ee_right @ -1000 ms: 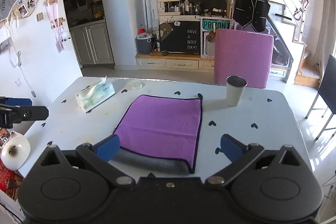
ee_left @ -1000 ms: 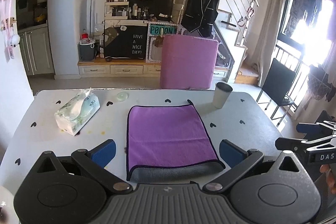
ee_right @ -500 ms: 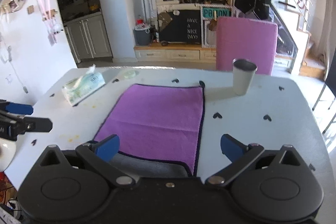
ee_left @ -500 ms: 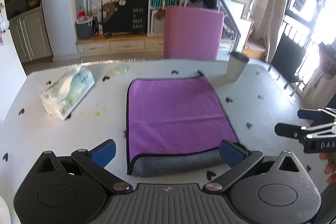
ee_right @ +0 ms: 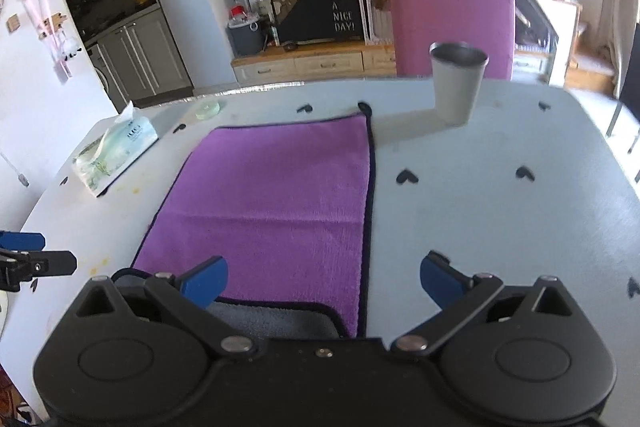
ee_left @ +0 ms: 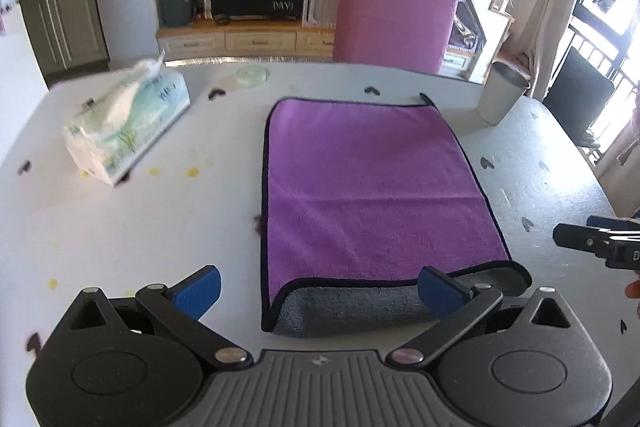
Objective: Fold towel
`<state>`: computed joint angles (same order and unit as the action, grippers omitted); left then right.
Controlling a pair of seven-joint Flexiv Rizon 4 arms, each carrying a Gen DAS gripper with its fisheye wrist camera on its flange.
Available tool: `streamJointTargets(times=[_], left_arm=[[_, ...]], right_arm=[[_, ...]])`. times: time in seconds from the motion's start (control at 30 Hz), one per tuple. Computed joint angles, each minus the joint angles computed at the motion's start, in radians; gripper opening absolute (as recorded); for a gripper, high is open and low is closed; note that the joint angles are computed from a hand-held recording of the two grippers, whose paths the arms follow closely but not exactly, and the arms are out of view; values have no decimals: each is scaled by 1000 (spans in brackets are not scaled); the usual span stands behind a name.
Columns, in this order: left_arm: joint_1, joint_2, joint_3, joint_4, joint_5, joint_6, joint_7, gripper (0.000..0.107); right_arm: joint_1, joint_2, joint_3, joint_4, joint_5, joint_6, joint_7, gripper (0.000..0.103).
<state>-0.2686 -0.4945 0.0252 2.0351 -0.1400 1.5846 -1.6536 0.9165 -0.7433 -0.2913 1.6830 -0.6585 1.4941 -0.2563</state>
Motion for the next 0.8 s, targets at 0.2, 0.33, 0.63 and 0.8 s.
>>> streamJointTargets(times=[0.2, 0.33, 0.63, 0.8], left_arm=[[103, -44, -107, -24, -44, -30, 63, 103], [264, -80, -296, 2, -96, 21, 135, 103], [411, -130, -454, -1, -169, -18, 218, 103], [632, -204, -710, 39, -207, 0, 273, 103]], right_arm=[[-133, -58, 198, -104, 65, -127, -125, 103], [-179, -97, 252, -135, 111, -87, -177, 103], [-300, -165, 408, -191, 263, 18, -336, 103], [-412, -204, 591, -256, 349, -88, -465, 101]])
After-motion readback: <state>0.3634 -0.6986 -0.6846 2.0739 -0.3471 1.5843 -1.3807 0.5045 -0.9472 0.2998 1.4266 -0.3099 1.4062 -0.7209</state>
